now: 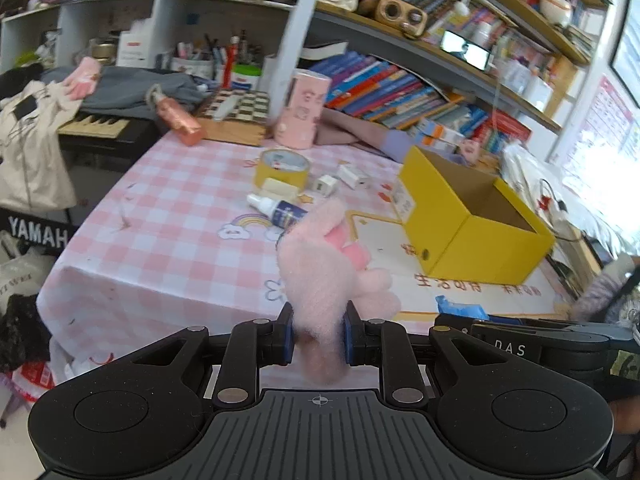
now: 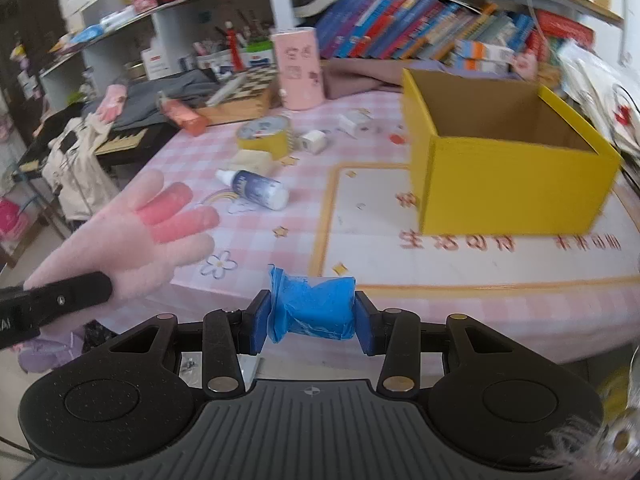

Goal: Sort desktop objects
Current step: 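Carry the pink glove and blue spool toward the yellow box with both tools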

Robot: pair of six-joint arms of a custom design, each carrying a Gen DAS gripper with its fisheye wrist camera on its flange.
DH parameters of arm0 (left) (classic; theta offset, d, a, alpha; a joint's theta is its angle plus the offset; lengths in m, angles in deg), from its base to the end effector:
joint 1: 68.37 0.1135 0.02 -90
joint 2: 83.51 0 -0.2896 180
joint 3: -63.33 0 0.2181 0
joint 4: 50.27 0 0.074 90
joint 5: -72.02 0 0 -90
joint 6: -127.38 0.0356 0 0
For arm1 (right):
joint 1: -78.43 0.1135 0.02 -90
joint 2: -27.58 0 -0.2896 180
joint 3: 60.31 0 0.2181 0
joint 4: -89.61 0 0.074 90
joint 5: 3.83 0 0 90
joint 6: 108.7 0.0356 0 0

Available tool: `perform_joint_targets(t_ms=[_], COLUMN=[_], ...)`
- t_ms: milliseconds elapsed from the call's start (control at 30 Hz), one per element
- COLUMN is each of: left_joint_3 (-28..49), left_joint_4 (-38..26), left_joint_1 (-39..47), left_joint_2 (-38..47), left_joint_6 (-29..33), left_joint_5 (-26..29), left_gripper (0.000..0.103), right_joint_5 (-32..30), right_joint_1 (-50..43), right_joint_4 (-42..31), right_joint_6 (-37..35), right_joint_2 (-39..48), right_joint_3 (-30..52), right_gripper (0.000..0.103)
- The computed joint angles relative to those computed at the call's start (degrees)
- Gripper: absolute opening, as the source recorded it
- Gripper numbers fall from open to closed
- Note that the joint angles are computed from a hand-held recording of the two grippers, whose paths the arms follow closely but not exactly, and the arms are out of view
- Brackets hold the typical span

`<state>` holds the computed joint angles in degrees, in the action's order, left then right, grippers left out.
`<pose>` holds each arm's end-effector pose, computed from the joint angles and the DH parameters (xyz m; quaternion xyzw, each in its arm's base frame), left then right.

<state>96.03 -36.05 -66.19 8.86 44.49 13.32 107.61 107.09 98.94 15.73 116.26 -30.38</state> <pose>0.2159 -0.0103 0.1402 0.1405 0.8858 -0.2193 0.3840 0.1784 0.0827 0.1352 0.1108 0.9172 0.0296 0.3816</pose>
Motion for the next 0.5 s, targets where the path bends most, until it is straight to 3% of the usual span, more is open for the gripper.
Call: perform_joint_targets(t_ms=[500], left_joint_3=[0.9], left_joint_4=[-3.2], left_joint_1=[-6.6], left_joint_2=[0.9], left_joint_6=[2.7], left_joint_5=[3.1], left_gripper=[0.021], right_joint_5=[6.4], right_joint_1=[4.0], right_joint_4=[-12.1], right_joint_6=[10.7], right_joint_2=[-10.6], right_joint_3=[-5.0], right_gripper=[0.040])
